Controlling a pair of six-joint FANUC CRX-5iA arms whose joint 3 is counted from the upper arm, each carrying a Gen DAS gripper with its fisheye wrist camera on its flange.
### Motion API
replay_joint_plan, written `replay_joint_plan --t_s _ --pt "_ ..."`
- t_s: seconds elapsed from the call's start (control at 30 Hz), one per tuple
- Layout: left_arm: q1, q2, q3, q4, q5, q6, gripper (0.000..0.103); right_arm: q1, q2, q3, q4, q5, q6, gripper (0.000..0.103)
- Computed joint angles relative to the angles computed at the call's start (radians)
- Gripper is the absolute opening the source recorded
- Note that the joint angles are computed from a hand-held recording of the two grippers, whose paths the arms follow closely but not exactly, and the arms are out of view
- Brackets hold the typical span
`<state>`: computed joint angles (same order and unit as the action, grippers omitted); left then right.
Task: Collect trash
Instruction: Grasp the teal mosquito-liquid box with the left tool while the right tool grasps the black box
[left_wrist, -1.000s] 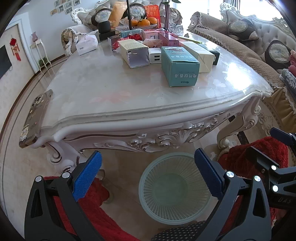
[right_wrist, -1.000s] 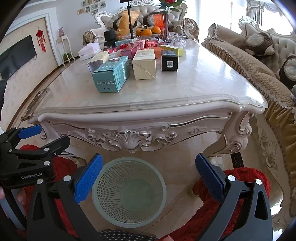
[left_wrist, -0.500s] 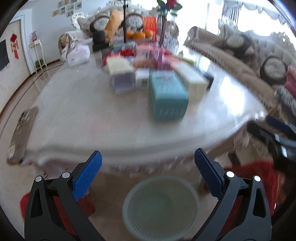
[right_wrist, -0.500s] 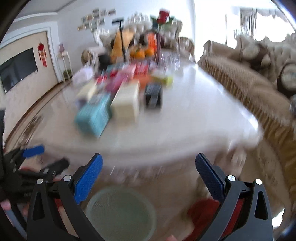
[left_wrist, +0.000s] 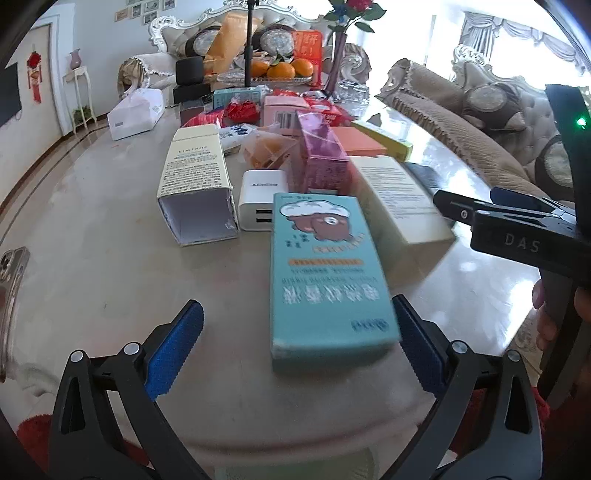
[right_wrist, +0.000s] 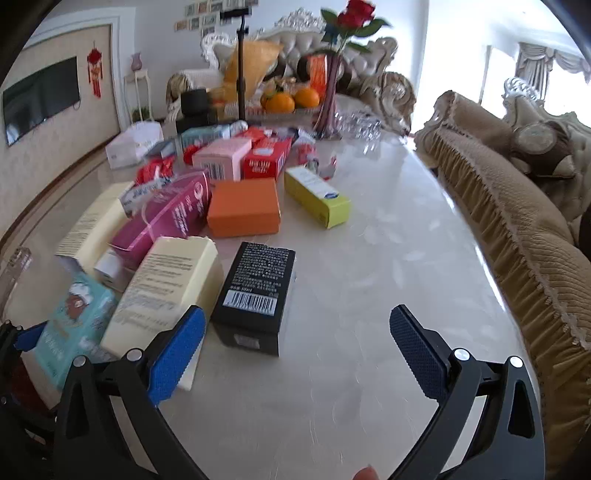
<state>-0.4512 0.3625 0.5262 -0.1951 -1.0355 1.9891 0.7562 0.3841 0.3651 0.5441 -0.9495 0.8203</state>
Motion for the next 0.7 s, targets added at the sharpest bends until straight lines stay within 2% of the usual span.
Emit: replay_joint_plan --t_s 0.2,0.23,0.3,0.37,0.4,0.43,0.47,0.57,0.7 --pt "0.005 0.017 0.023 -0.023 -0.015 -0.017 0.096 -0.016 0.056 0.089 -0.079 -0.033 0.070 0.095" --pt "0.006 0.015 0.021 -0.023 -0.012 -0.025 0.091 -0.018 0.063 0.099 -0.082 -0.038 0.072 0.095" --pt "0.007 0.015 0.021 -0.030 -0.009 -0.049 0.065 -0.022 0.072 0.115 -0.089 -0.045 0.077 0.092" --pt "0.005 0.015 0.027 -0.041 -0.012 -0.071 0.047 -0.034 0.075 0.143 -0.151 -0.053 0.114 0.071" --pt "0.014 0.013 0.021 -0.019 -0.007 -0.088 0.047 -0.047 0.079 0.170 -0.218 -0.061 0.145 0.064" --pt "0.023 0.006 0.004 0.007 0.007 -0.099 0.047 -0.057 0.079 0.185 -0.268 -0.066 0.166 0.048" --pt "0.037 -0.009 -0.025 0.042 0.035 -0.107 0.047 -0.065 0.077 0.196 -0.311 -0.073 0.185 0.040" --pt "0.049 -0.026 -0.053 0.060 0.050 -0.112 0.047 -0.055 0.068 0.169 -0.263 -0.070 0.146 0.039" --pt "0.064 -0.083 -0.120 0.090 0.093 -0.128 0.047 -0.049 -0.008 0.061 -0.200 0.006 0.039 0.039"
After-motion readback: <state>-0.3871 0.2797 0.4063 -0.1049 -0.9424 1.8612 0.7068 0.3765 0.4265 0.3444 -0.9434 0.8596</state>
